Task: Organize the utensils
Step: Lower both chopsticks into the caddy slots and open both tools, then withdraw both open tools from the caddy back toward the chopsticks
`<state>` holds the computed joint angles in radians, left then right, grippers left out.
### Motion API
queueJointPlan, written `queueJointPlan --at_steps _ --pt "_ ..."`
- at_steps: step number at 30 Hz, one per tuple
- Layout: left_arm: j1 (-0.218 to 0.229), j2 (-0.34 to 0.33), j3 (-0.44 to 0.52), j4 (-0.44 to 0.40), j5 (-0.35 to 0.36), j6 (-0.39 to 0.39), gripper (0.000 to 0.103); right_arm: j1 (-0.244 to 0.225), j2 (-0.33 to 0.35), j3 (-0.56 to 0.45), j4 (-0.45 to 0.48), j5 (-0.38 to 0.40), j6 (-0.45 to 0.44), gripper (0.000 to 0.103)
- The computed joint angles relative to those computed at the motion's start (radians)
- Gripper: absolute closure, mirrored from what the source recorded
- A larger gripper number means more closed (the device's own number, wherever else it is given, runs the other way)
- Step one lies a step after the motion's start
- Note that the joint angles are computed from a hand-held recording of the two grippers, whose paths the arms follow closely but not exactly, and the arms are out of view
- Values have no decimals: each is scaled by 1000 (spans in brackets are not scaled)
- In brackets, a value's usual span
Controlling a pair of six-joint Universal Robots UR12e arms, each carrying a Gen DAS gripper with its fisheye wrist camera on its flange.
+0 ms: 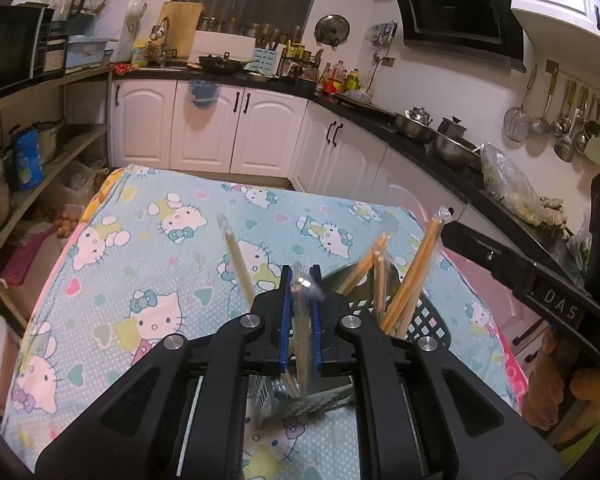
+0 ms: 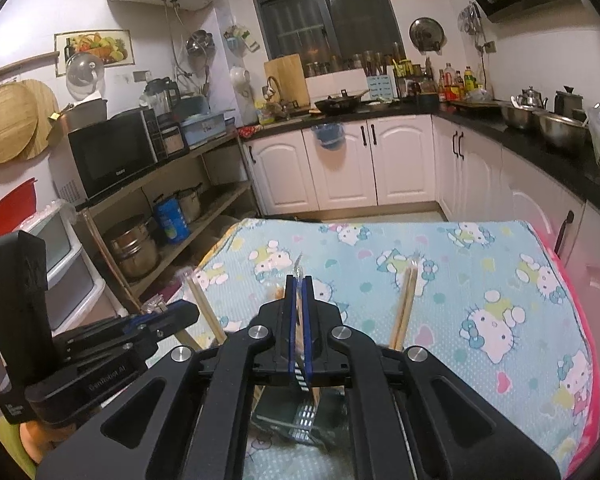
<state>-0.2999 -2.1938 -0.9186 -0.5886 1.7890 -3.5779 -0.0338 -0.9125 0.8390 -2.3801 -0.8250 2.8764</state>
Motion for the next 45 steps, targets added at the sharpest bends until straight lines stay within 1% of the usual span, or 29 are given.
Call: queueJointPlan --at_steps 2,4,6,8,10,12,14,18,19,21,24,26,28,30,33,35,45 --pt "-1 2 0 -8 -1 0 92 -2 -4 6 8 -4 -10 85" --pt "-2 4 -3 -6 3 -1 88 -4 -8 12 0 -5 -15 85" --pt "-3 4 -3 -7 6 -2 87 -5 -12 20 -8 -7 -20 85" --pt "-3 8 -6 -5 7 -5 82 -7 -15 24 -8 -4 -23 80" --pt "-4 11 -8 -4 11 -9 73 -8 -18 29 -13 -5 -22 77" --pt "-4 14 -11 -6 14 -14 71 -10 -23 37 -19 -3 -21 75" --pt "-5 20 -18 -8 18 -20 65 -12 -26 42 -20 -2 -20 71" --pt "-6 30 -35 -5 21 -31 51 -14 -32 52 -33 -8 -19 67" --pt "-6 33 -40 -5 21 -35 47 -16 -36 58 -38 -7 -17 64" --pt "-7 40 -50 -3 20 -40 45 -19 -44 73 -50 -7 -15 61" --pt "-7 44 -58 0 20 -42 40 -23 -53 88 -59 -13 -20 59" --pt "-8 44 -58 1 21 -42 36 -26 -59 99 -63 -15 -24 55" --pt "-9 49 -66 8 22 -43 28 -29 -66 113 -75 -18 -23 53" --pt "-12 56 -77 17 26 -42 25 -31 -72 124 -87 -19 -17 51" --pt "-15 65 -92 30 27 -47 18 -35 -81 140 -94 -17 -17 49" --pt "-16 71 -102 35 25 -53 16 -37 -87 150 -96 -18 -21 49" --pt "-26 97 -141 50 34 -66 15 -46 -128 216 -88 -13 -63 49"
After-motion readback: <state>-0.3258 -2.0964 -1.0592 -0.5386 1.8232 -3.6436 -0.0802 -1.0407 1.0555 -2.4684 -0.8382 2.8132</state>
